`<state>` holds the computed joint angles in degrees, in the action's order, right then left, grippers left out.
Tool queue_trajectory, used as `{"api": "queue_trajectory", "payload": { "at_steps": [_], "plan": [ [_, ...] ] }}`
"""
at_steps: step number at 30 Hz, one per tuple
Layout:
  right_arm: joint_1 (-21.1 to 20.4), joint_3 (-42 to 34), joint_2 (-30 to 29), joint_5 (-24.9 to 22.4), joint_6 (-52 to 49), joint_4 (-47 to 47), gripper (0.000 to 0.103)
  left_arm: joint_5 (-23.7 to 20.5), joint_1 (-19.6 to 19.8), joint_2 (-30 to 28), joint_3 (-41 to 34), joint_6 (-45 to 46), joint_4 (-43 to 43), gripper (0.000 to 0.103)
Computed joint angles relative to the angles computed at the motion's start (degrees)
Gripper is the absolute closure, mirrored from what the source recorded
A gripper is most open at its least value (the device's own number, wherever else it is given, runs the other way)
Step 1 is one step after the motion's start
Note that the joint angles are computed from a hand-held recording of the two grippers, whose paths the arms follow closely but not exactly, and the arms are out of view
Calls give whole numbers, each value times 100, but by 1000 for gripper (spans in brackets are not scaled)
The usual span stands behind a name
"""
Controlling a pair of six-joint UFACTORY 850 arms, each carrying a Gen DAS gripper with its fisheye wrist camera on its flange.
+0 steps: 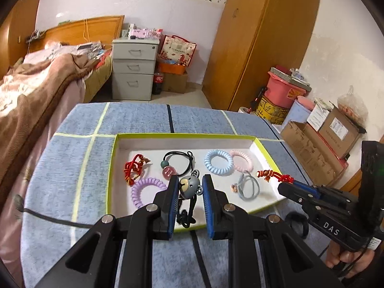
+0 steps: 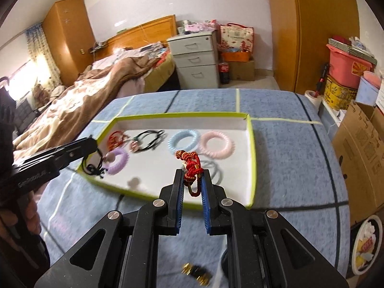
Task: Organize jewelry
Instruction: 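Carry both held charms into the lime-green box and open both tools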
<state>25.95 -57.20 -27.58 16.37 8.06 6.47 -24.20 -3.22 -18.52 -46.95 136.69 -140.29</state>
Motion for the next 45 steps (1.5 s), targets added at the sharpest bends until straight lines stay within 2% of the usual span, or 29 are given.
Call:
{"api": "queue_trajectory", "payload": {
  "at_steps": [4,9,12,14,16,19,21,23,24,26,27,29,32,35,37,39,45],
  "plan": [
    [-98,-255,-185,-137,-386,417,89,-29,26,-276,-283,-617,600,82],
    [-187,-575,-429,-338,-1203,1215,89,-9,-25,-499,-483,-822,728,82],
    [-218,-729,-552,-407,-1782,1772,89,163,-72,-619,-593,-640,520,82],
    [-239,-814,-623,-502,-1806,1771,89,286,-62,-692,-651,-702,578,82],
    [-234,-865,-676,-528,-2074,2020,89,479,-101,-735,-678,-330,217,82],
    [-219,-912,-726,-545,-2317,2238,89,551,-82,-781,-717,-408,263,82],
    [-221,-927,-748,-569,-2427,2345,89,676,-130,-771,-707,111,-217,82],
    [-206,-948,-776,-585,-2630,2522,89,644,-115,-781,-706,-76,-12,82],
    [-206,-946,-779,-605,-2611,2494,88,618,-96,-798,-718,-225,116,82],
    [-205,-953,-786,-617,-2426,2264,89,757,-137,-798,-716,193,-318,82],
    [-197,-940,-782,-593,-2511,2339,88,803,-164,-797,-706,532,-623,82],
    [-193,-971,-801,-623,-2758,2571,88,824,-169,-806,-707,491,-614,81],
    [-172,-983,-814,-626,-3013,2800,88,841,-177,-792,-681,712,-872,71],
    [-151,-971,-813,-573,-3141,2924,83,846,-191,-780,-661,791,-926,68],
    [-151,-947,-795,-541,-2991,2811,77,873,-211,-768,-648,962,-1116,62],
    [-162,-899,-758,-512,-2557,2389,66,827,-199,-746,-614,826,-970,61],
    [-167,-777,-671,-394,-1903,1777,64,719,-210,-625,-479,977,-1142,59]
  ]
}}
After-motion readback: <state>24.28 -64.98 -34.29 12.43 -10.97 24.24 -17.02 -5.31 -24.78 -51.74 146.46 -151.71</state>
